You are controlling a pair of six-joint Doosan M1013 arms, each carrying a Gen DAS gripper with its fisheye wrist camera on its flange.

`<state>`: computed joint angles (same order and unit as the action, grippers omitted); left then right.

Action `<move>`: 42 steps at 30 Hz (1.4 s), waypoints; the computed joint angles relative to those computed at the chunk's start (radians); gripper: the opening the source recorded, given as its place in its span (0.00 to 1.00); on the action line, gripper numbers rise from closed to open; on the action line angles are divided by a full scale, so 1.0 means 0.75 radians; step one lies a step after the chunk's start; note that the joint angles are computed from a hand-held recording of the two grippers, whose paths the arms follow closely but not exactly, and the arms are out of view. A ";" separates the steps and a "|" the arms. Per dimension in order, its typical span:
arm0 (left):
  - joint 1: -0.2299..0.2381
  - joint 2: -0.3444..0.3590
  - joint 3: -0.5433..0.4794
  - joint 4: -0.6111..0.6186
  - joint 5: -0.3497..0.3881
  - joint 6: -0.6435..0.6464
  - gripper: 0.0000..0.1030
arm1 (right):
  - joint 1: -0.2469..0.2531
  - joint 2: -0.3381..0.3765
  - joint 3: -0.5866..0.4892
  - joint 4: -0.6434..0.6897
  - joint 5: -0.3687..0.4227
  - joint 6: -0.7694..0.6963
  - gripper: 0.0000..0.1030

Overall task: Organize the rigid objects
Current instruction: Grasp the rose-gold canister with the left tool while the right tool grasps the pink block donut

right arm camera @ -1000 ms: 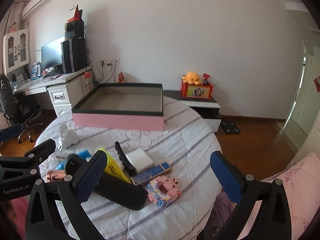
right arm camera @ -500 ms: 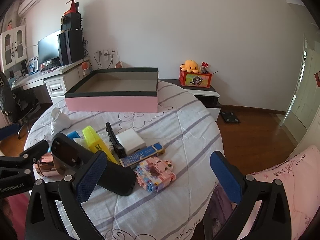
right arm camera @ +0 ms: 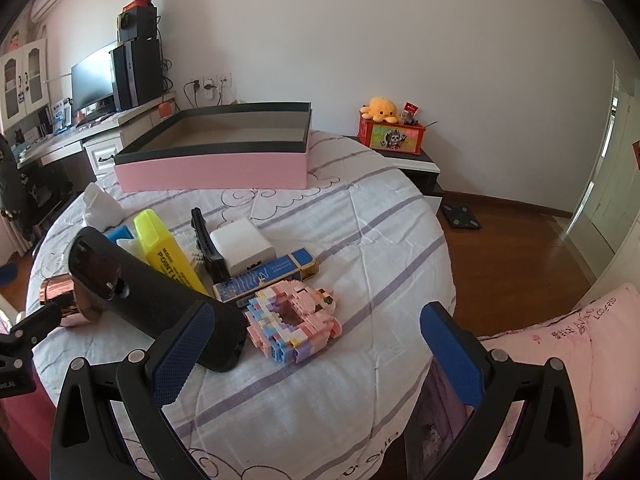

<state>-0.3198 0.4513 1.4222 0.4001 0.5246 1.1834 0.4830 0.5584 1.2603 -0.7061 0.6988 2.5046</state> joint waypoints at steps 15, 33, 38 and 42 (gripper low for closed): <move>-0.003 0.066 -0.059 -0.072 0.037 -0.036 1.00 | -0.020 0.009 0.017 0.069 0.005 -0.065 1.00; 0.052 0.075 -0.041 -0.467 -0.071 0.366 0.64 | -0.085 0.040 0.001 0.315 -0.154 -0.284 0.89; 0.068 0.064 -0.025 -0.556 -0.089 0.435 0.64 | -0.086 0.047 0.003 0.358 -0.168 -0.344 0.67; 0.071 0.059 -0.025 -0.532 -0.086 0.416 0.64 | -0.088 0.044 0.005 0.364 -0.176 -0.364 0.67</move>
<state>-0.2669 0.4958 1.4035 0.0009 0.4604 1.4954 0.4173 0.5916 1.2639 -0.4328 0.5672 2.2313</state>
